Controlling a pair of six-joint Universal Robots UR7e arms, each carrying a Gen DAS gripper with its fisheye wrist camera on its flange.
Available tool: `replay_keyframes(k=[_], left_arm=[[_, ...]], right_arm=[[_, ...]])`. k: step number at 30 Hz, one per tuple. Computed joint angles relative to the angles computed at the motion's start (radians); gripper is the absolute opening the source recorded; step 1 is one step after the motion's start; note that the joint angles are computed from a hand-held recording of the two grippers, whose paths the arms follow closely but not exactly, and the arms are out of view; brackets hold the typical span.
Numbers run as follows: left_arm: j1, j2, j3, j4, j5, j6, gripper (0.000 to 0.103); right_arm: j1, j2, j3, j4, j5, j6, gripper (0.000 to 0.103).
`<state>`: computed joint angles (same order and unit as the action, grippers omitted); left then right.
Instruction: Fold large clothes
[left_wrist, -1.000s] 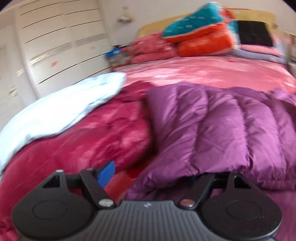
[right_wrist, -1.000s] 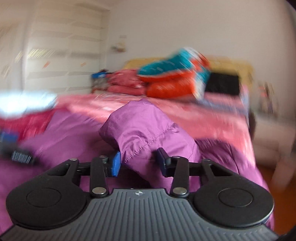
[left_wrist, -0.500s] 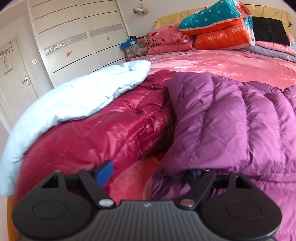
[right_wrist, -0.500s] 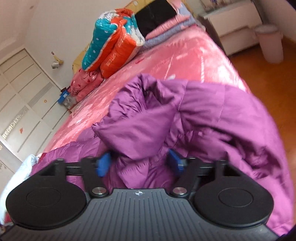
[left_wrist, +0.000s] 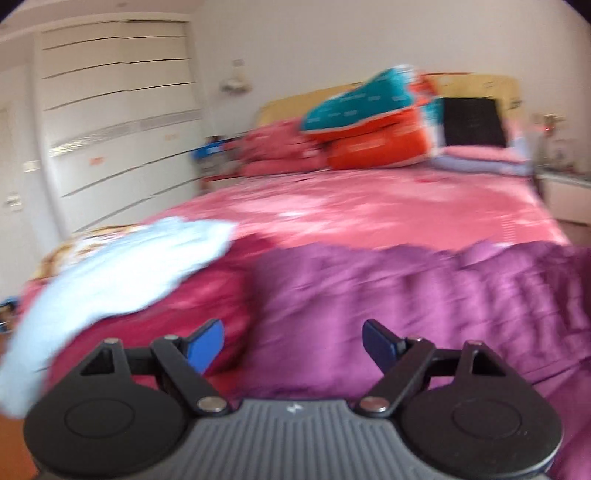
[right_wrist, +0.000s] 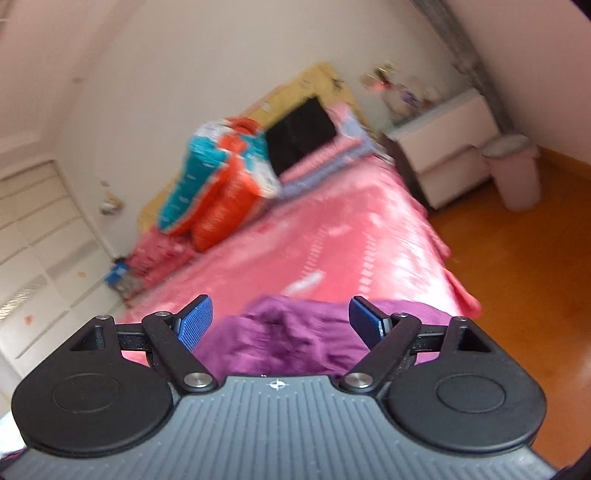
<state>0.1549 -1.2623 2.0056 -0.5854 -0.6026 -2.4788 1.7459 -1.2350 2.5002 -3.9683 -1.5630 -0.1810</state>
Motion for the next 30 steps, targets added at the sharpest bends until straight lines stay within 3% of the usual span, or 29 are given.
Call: replay_keyframes(k=[4,7,12,17,19,21,26,30], left_arm=[[0.099,-0.031,0.039,-0.192,0.178,0.152,0.067],[0.177,-0.040,0.064,-0.323,0.243,0.267,0.055],[0.274,-0.012,0.028,-0.205,0.254,0.192,0.048],[0.304,-0.015,0.053,-0.192,0.229,0.145,0.049],[0.315,-0.030,0.072,-0.217,0.228,0.143,0.049],[0.322,-0.036,0.087,-0.220,0.236,0.133,0.049],[0.339,-0.041,0.115,-0.211,0.274,0.074,0.049],[0.355,-0.026,0.117,-0.187,0.296,0.027,0.049]], right_arm=[[0.010,0.019,-0.013,0.072,0.134,-0.102,0.096],[0.022,0.043,-0.037,0.159,0.148,-0.164,0.089],[0.038,0.093,-0.107,0.248,-0.045,-0.135,0.082],[0.020,0.095,-0.173,0.395,-0.084,-0.050,0.081],[0.051,0.131,-0.183,0.380,-0.129,-0.084,0.086],[0.085,0.166,-0.194,0.361,-0.178,-0.142,0.099],[0.131,0.268,-0.241,0.312,-0.283,-0.282,0.101],[0.141,0.334,-0.293,0.298,-0.309,-0.301,0.102]])
